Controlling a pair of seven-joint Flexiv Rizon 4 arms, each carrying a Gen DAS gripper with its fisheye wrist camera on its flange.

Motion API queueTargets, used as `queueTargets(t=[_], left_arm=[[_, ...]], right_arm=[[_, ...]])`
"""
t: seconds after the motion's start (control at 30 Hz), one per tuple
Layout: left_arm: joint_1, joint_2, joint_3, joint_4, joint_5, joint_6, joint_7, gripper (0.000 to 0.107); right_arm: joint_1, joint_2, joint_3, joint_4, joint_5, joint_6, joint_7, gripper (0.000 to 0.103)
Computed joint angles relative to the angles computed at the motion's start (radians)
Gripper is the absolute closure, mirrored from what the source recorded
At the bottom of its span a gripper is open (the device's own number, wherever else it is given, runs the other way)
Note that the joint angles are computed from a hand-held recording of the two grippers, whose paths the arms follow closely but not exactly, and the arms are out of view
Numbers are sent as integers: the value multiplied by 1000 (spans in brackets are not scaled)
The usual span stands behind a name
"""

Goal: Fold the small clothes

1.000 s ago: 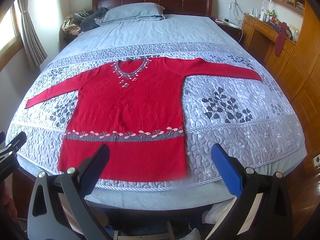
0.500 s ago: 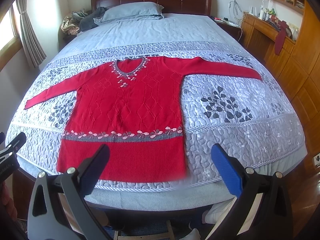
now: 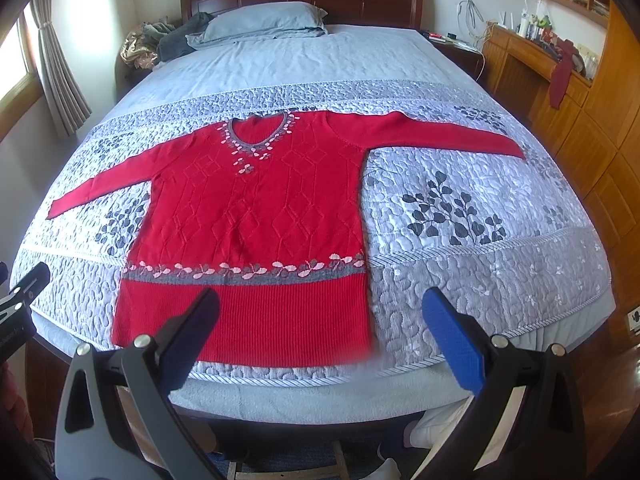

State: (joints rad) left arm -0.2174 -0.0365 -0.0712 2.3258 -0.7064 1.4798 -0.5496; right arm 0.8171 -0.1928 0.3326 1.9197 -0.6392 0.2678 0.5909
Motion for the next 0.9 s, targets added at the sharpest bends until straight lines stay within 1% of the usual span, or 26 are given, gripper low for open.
queueTargets(t=[0.2, 0.3, 0.37, 0.43, 0.5, 0.6, 0.7, 0.77, 0.83, 0.9], left_arm=[[8, -20, 0, -17, 80, -4, -68, 8], [17, -41, 2, -33, 147, -14, -119, 8], [21, -69, 15, -67, 246, -45, -200, 8], [17, -106, 31, -119, 362, -85, -304, 8], [4, -148, 34, -184, 450, -125, -399, 8], [-39, -226, 22, -296, 547, -171, -523, 8], [-129, -333, 41, -457, 664, -220, -672, 8], [-178, -402, 37, -561, 700, -262, -742, 8], [-238, -480, 43, -684, 737, -311, -814, 8], [-289, -559, 35, -810, 753, -367, -863, 8]], right_arm=[[-10, 0, -3, 15, 2, 26, -2, 3], [-25, 13, -5, 41, 2, 59, -12, 3], [-50, 47, -6, 89, 3, 103, -10, 3], [-81, 92, -5, 140, 21, 124, -9, 3], [-117, 137, -3, 188, 45, 135, -21, 3], [-204, 239, -15, 301, 88, 204, -92, 3], [-291, 330, -29, 405, 115, 275, -164, 3], [-360, 400, -49, 483, 129, 323, -227, 3], [-439, 471, -86, 573, 133, 420, -308, 3], [-506, 516, -129, 634, 159, 492, -399, 3]])
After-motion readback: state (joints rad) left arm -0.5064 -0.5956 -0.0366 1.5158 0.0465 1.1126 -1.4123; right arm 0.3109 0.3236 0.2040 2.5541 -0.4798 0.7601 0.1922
